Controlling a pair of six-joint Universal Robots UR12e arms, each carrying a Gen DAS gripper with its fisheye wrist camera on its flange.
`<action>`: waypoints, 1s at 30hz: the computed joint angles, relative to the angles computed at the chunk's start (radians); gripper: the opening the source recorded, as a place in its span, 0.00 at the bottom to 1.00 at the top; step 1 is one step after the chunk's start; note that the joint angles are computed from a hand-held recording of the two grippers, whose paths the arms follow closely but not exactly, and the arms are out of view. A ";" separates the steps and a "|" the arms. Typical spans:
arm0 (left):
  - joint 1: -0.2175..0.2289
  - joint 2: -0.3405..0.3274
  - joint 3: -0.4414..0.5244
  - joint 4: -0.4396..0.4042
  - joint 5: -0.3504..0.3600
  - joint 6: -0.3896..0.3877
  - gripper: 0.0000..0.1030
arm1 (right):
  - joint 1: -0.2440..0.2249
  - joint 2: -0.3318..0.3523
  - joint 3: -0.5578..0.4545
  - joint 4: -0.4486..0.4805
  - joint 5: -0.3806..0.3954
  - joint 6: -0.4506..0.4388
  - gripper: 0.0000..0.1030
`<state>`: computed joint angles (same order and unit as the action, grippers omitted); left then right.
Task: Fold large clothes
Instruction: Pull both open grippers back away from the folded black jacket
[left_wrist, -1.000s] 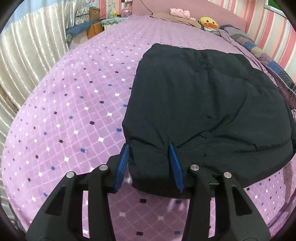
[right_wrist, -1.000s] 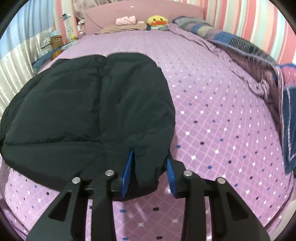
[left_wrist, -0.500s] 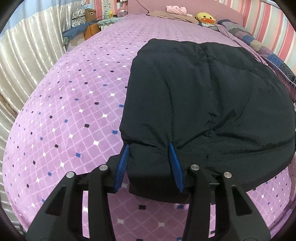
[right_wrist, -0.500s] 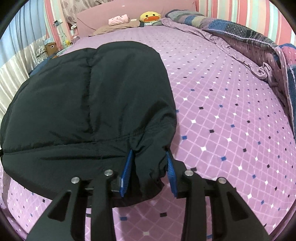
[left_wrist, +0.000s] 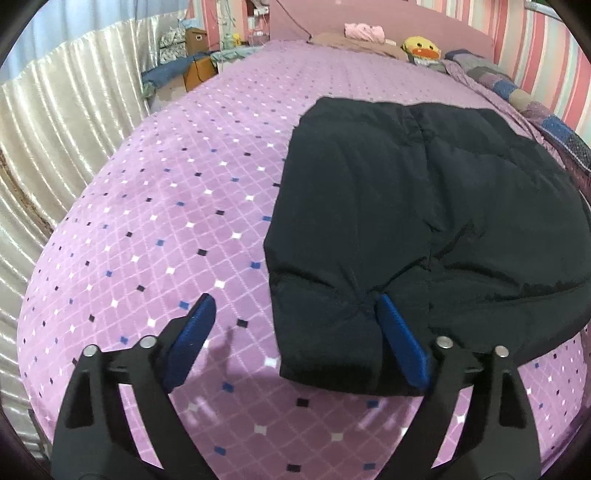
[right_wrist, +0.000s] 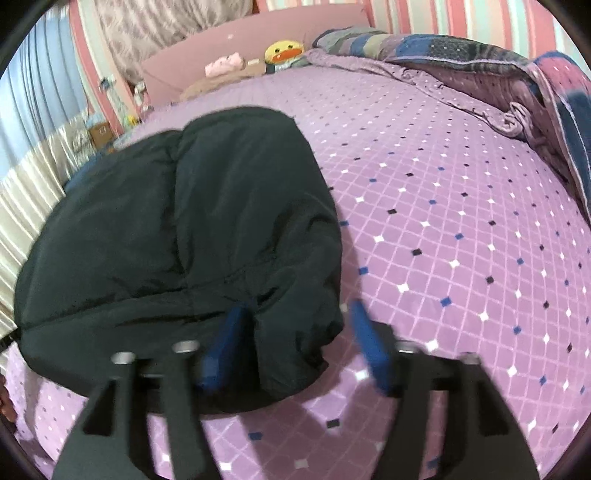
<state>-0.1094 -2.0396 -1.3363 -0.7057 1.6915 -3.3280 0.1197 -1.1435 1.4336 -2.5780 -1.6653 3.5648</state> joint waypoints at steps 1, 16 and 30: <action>-0.002 0.006 -0.009 0.009 0.009 -0.004 0.91 | 0.002 -0.005 0.009 -0.017 -0.003 0.003 0.84; -0.081 0.084 -0.025 0.040 0.142 -0.039 0.97 | 0.100 -0.058 -0.018 -0.044 -0.190 -0.050 0.98; -0.159 0.123 0.046 0.008 0.123 -0.035 0.97 | 0.171 -0.066 -0.150 0.070 -0.192 -0.077 0.98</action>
